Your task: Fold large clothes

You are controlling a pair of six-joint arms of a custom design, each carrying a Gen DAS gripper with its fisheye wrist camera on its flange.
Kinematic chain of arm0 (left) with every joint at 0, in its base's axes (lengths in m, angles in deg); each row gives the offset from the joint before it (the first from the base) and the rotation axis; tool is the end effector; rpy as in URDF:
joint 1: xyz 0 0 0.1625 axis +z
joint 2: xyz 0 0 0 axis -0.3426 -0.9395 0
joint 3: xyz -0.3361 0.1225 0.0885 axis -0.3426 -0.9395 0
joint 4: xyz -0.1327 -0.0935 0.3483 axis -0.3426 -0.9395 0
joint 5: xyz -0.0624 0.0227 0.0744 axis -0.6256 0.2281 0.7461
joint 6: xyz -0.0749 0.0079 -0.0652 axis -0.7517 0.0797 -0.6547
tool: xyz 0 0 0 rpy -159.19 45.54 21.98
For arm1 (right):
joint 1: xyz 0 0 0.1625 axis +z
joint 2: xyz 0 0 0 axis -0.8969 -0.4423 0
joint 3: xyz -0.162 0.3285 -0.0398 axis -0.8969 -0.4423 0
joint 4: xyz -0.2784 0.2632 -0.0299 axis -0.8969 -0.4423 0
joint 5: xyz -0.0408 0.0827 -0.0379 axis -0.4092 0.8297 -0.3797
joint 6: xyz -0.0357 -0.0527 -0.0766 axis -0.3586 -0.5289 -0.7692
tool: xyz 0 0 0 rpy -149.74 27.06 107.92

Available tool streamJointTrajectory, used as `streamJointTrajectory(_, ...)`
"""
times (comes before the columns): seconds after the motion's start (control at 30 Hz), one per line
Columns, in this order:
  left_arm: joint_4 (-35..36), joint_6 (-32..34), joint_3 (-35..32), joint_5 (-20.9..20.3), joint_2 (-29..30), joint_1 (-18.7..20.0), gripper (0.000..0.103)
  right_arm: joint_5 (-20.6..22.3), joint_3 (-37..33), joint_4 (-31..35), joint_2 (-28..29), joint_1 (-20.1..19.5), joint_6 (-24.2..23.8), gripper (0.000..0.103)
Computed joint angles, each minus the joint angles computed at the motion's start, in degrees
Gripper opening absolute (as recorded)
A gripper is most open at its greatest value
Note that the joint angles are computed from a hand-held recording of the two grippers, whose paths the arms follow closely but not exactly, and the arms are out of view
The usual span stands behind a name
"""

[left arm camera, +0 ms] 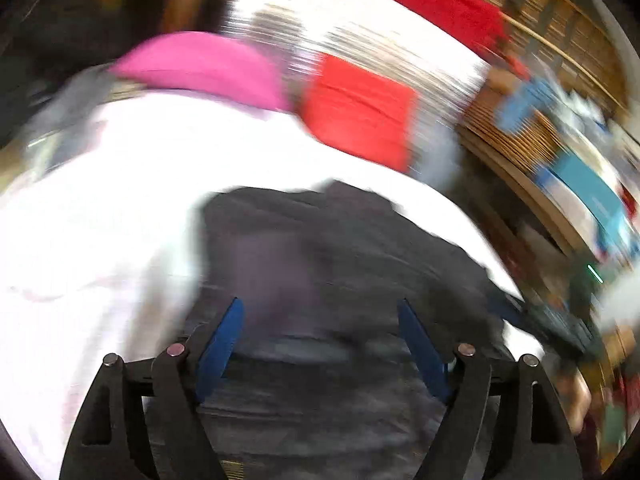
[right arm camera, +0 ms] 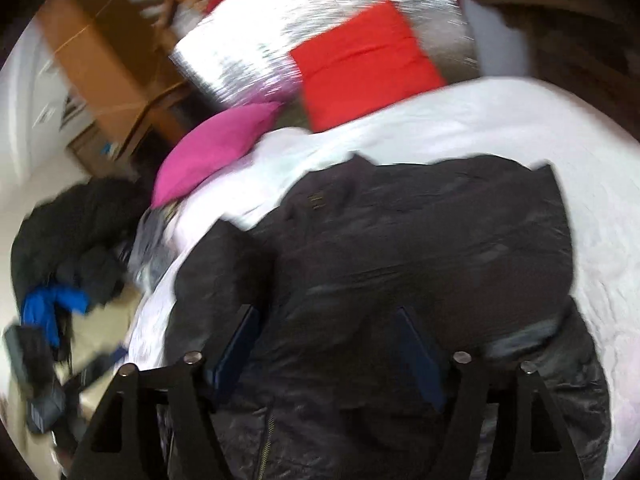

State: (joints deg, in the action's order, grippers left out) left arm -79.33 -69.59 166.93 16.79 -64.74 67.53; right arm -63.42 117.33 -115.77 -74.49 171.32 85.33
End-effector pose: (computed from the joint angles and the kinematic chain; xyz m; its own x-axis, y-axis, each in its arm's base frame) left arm -0.2203 -0.5055 0.3225 -0.8658 0.3573 -0.3502 0.4938 0.7233 -0.4827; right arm 0.2339 -0.4604 0.2607 -0.9555 0.1471 0.2558 -0.1209 0.5957 -0.7941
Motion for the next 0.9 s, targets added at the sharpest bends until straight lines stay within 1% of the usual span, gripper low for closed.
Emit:
streamJointTrajectory(0.03, 0.1, -2.0, -0.3, 2.4, -0.2, 1.1, 0.080, -0.4, -0.7, 0.0, 1.2, 0.9, -1.7, 0.078)
streamJointTrajectory(0.13, 3.2, -8.1, -3.1, 7.5, 1.7, 4.5, 0.079, -1.1, -2.7, 0.0, 5.0, 3.7, -5.7, 0.083)
streamJointTrajectory(0.17, 4.6, -9.5, -4.2, 8.4, 2.4, 5.3, 0.079, -1.9, -3.9, 0.1, 6.8, 4.8, -7.1, 0.084)
streamJointTrajectory(0.27, 5.4, -10.9, -5.6, 7.9, 3.2, 6.7, 0.079, -7.2, -8.8, 2.5, 12.8, 8.1, -11.1, 0.084)
streamJointTrajectory(0.33, 4.9, -9.7, -6.1, 8.2, 3.6, 6.5, 0.079, -12.4, -13.0, 2.4, 17.8, 10.3, -14.7, 0.084)
streamJointTrajectory(0.4, 3.4, -8.7, -6.7, 9.2, 4.9, 5.9, 0.079, -16.4, -17.3, 2.7, 22.2, 11.5, -17.4, 0.085)
streamJointTrajectory(0.53, 3.2, -8.9, -6.2, 9.0, 4.0, 5.5, 0.079, -23.1, -26.6, 5.1, 29.9, 11.6, -21.0, 0.085)
streamJointTrajectory(0.57, 3.6, -9.4, -6.2, 9.2, 3.8, 5.3, 0.079, -23.3, -27.7, 5.2, 30.6, 11.3, -21.4, 0.084)
streamJointTrajectory(0.6, 3.9, -9.6, -6.3, 9.3, 3.8, 5.4, 0.079, -22.9, -28.2, 4.9, 30.9, 10.9, -21.3, 0.080)
streamJointTrajectory(0.63, 4.4, -9.6, -6.5, 9.3, 3.7, 5.7, 0.079, -21.9, -28.2, 4.7, 30.7, 10.6, -20.1, 0.074)
streamJointTrajectory(0.67, 4.9, -9.7, -6.9, 9.2, 3.8, 6.0, 0.079, -19.8, -27.5, 5.1, 29.5, 10.0, -17.4, 0.054)
streamJointTrajectory(0.7, 5.0, -9.7, -7.3, 9.1, 4.4, 6.3, 0.079, -18.3, -27.0, 6.2, 28.4, 9.7, -14.8, 0.044)
streamJointTrajectory(0.73, 5.5, -10.0, -7.5, 9.3, 4.5, 6.5, 0.079, -16.7, -25.9, 6.4, 26.9, 9.3, -12.3, 0.038)
streamJointTrajectory(0.77, 5.9, -10.2, -7.7, 9.6, 4.5, 6.7, 0.079, -14.8, -24.7, 5.3, 25.5, 8.8, -10.7, 0.031)
streamJointTrajectory(0.83, 6.7, -10.7, -7.8, 9.9, 4.6, 6.8, 0.079, -13.4, -22.1, 2.4, 22.8, 8.2, -7.6, 0.029)
streamJointTrajectory(0.9, 7.9, -10.9, -8.1, 9.6, 4.7, 7.0, 0.079, -12.4, -18.9, 0.6, 19.7, 6.8, -3.1, 0.029)
